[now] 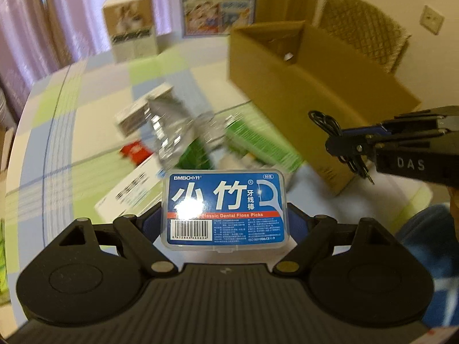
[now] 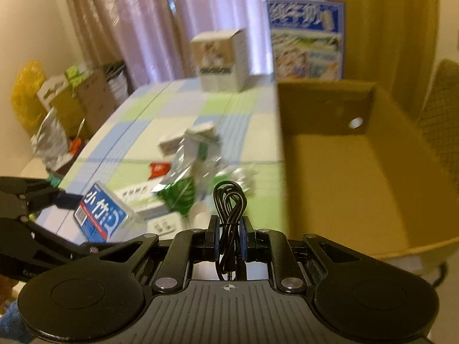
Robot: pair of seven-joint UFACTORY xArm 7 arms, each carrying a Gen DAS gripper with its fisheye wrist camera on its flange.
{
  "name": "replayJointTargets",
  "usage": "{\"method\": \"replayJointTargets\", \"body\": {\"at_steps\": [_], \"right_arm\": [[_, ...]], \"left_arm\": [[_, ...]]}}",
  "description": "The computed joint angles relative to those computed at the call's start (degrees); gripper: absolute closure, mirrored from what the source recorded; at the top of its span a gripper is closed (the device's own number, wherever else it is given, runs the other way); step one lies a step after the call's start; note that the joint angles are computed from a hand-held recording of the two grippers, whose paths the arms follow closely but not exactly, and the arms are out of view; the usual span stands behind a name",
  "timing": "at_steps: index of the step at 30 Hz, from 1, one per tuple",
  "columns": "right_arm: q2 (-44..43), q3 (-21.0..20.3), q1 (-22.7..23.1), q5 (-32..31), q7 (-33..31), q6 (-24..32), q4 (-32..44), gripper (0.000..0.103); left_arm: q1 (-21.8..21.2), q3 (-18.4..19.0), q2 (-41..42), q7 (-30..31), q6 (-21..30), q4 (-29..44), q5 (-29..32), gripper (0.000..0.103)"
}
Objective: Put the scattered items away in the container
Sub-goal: 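Carry the floss box with the left tool while the right tool carries the cable over the cardboard box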
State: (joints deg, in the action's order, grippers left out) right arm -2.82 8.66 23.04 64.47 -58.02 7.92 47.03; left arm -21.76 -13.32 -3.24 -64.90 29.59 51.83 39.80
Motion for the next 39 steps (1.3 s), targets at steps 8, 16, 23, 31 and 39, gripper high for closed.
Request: {"method": "replayJointTargets", "body": {"at_steps": [8, 16, 23, 31, 39], "right_arm": [[-3.42, -5.55, -4.61, -4.36, 3.25, 1.96, 0.49, 0.092], [-0.07, -7.54, -9.77, -5.24, 3.07, 6.20, 4.50, 0.092], [3.86, -5.72, -13.56, -3.28, 1.56, 8.27, 7.73, 0.092], [6.52, -3.72, -16.62, -1.29, 0.14, 9.79, 9.93, 0.092], [7.95, -2.56, -17.83, -0.47, -0.51, 9.77, 10.69, 0.092]], "left_arm": [[-4.69, 0.90, 9.87, 1.96, 1.24, 14.74, 1.97, 0.020], [-10.28, 5.11, 22.86, 9.97, 2.02, 31.53, -1.25, 0.020], [-13.23, 8.60, 31.16, 16.95, 2.52, 41.52, -6.75, 0.020], [-15.05, 11.69, 36.17, 20.89, 2.29, 46.68, -11.51, 0.020], [-17.00, 14.14, 38.38, 21.86, 3.23, 49.01, -12.00, 0.019]]}}
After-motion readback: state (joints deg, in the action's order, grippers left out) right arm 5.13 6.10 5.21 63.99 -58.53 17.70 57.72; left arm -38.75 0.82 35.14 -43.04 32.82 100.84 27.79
